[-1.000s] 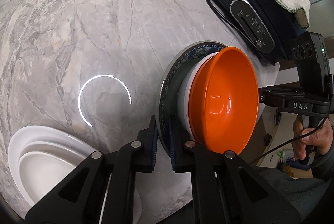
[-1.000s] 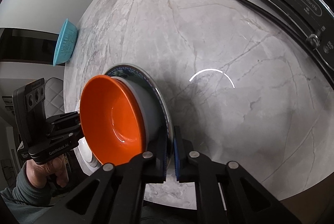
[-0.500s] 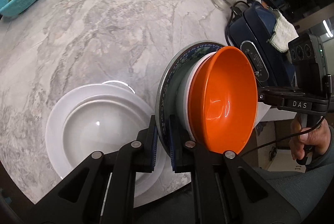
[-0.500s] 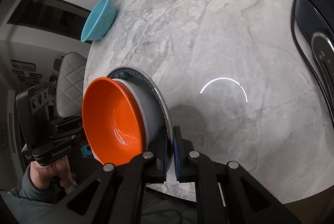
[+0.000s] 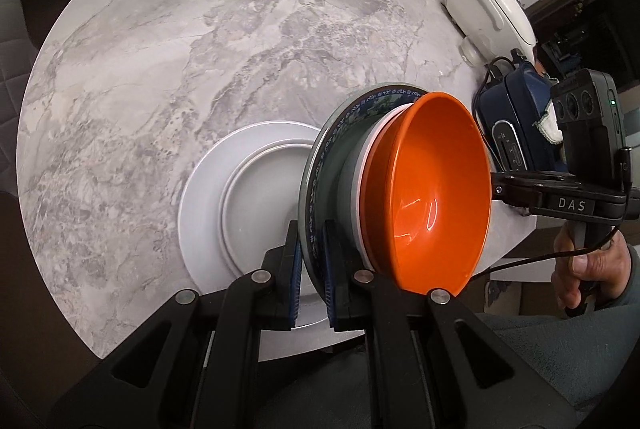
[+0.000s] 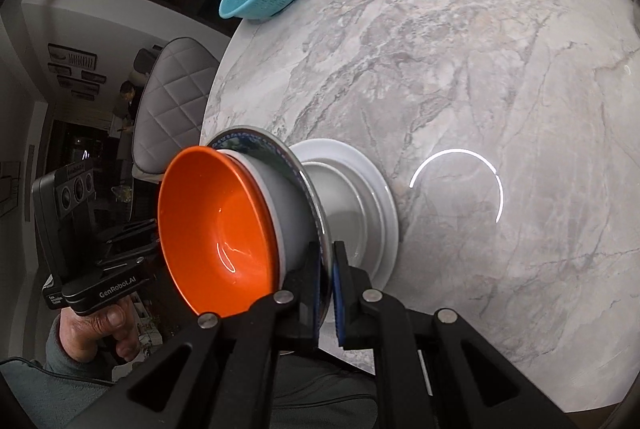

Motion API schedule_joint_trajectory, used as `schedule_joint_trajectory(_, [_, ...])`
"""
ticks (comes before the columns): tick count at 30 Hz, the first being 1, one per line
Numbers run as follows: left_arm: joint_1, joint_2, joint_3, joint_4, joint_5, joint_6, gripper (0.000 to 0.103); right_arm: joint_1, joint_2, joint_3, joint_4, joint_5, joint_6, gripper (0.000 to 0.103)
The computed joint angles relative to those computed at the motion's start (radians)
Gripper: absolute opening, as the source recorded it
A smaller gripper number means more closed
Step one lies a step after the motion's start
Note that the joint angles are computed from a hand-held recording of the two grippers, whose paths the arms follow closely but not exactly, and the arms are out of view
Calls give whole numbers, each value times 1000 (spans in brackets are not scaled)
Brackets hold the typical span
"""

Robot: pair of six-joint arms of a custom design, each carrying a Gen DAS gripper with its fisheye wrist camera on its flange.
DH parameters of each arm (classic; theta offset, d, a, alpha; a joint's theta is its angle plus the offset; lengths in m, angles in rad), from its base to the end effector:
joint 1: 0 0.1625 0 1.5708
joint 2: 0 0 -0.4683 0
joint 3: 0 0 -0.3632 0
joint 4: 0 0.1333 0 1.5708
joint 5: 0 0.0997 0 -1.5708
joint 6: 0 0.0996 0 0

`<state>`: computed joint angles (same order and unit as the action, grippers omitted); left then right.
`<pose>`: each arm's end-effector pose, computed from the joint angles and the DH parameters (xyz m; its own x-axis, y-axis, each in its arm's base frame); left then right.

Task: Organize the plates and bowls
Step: 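Lift the nested bowls with both grippers and carry them over the plate stack, then lower the nested bowls onto the white plate stack with both grippers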

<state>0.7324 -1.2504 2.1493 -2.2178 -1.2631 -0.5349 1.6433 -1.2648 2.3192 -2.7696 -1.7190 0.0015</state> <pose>-0.2227 -0.4201 0.2059 -0.8670 0.3230 -0.3794 0.3233 0.9441 0.0649 0.1497 -0.4235 0.2101 -0.9881 -0.0490 0.1459 -0.0702 0.9871 -0.1441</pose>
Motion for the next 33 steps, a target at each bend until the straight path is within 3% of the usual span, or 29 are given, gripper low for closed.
schedule_joint_trajectory(10, [64,-35,43,-20,8,-9,7,39,110,-47,7,-25,14,9])
schedule_joint_trajectory(33, [190,99,68,-138,4,69,7,-21,249,-68,-40,-88,18,9])
